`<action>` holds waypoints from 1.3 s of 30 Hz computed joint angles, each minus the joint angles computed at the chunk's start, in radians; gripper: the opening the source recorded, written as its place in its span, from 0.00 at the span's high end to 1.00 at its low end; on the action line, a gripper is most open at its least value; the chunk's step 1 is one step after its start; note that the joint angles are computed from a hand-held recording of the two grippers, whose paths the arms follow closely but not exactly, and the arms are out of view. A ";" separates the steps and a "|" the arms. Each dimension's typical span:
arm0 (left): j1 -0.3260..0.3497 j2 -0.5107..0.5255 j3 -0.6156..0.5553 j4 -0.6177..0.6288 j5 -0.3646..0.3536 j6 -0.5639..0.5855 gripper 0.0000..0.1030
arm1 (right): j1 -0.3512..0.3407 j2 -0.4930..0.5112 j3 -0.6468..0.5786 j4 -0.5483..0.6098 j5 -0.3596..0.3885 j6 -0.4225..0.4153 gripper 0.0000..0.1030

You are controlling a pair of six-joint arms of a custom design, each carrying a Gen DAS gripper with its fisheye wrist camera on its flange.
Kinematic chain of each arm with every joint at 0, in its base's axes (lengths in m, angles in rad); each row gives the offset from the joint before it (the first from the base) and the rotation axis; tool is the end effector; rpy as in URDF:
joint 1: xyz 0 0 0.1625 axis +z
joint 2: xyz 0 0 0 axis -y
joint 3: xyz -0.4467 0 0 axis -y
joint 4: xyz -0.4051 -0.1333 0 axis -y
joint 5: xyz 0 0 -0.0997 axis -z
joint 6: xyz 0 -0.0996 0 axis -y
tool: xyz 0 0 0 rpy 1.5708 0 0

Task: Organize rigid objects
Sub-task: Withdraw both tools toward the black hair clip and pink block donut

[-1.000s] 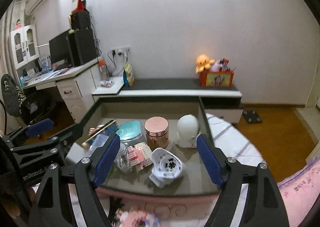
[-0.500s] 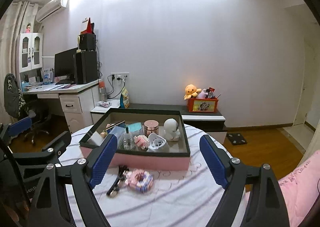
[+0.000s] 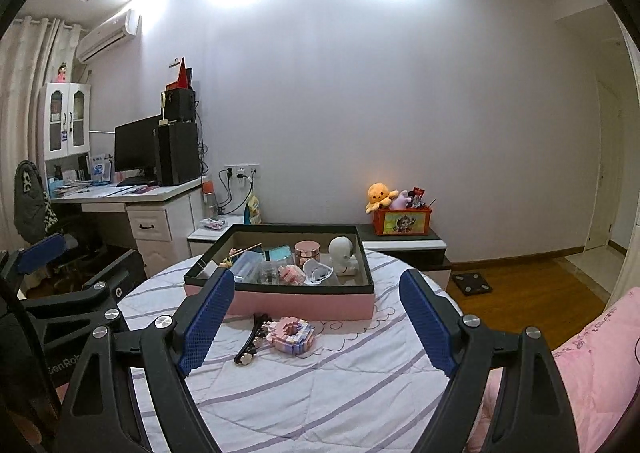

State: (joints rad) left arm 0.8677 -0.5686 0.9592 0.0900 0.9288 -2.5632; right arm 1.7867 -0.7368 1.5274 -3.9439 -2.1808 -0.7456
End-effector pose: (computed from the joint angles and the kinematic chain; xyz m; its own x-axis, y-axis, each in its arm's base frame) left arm -0.3543 -0.7164 0.1235 -0.6356 0.2873 -0.7166 0.7720 0.2336 -0.5912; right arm 0.2236 -0.6638 0.2754 -0.6801 0.2898 0.6734 -0.6246 0.2521 -0.7392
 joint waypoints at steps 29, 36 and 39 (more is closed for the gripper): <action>0.023 0.049 -0.083 0.095 0.050 -0.039 0.00 | -0.003 0.013 -0.009 -0.001 -0.016 -0.014 0.17; 0.060 0.159 -0.277 0.296 0.031 -0.109 0.00 | -0.039 -0.003 0.002 0.014 -0.032 0.017 0.17; 0.078 0.263 -0.467 0.482 0.053 -0.181 0.00 | -0.057 -0.006 -0.003 0.040 -0.053 0.046 0.17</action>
